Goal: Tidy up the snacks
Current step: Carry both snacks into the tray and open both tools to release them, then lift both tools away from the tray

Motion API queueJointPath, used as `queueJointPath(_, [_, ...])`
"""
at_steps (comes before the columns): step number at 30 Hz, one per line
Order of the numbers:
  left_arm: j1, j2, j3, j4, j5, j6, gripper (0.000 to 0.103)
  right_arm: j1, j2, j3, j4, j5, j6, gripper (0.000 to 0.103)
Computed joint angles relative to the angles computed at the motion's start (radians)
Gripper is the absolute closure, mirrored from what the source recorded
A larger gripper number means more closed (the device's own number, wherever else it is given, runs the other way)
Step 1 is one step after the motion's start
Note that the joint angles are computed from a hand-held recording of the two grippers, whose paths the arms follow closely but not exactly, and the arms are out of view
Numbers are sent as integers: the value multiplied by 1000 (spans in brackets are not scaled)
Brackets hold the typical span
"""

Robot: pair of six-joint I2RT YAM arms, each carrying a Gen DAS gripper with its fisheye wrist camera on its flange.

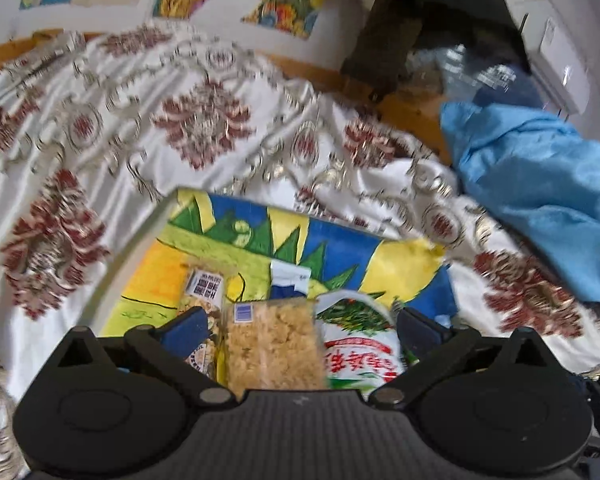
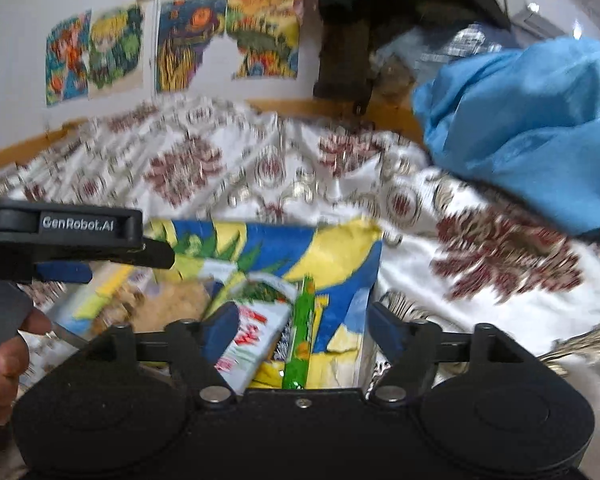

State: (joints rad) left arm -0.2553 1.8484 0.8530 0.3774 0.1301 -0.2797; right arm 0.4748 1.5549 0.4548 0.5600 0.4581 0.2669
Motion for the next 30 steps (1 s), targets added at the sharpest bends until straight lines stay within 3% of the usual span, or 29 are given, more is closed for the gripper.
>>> queueJointPath(4, [6, -173, -125, 3, 0, 3, 0, 77, -223, -66, -95, 65, 41, 8])
queueJointPath(10, [-7, -457, -340, 20, -56, 26, 0, 265, -521, -106, -312, 238, 113, 1])
queueJointPath(15, [7, -719, -486, -41, -76, 44, 0, 475, -673, -98, -512, 434, 208, 1])
queueJointPath(18, [26, -893, -559, -116, -83, 56, 0, 624, -713, -76, -663, 567, 324, 1])
queueJointPath(22, [68, -1144, -639, -265, -75, 83, 0, 819, -686, -17, -941, 728, 592, 1])
queueJointPath(24, [81, -1274, -677, -352, -85, 111, 0, 917, -614, 39, -1144, 787, 821, 1])
queueJointPath(27, [103, -1468, -714, -516, -95, 163, 0, 1051, -406, 148, -1511, 836, 1279, 1])
queueJointPath(30, [149, -1678, -748, -694, -72, 188, 0, 1143, -269, 204, -1692, 811, 1551, 1])
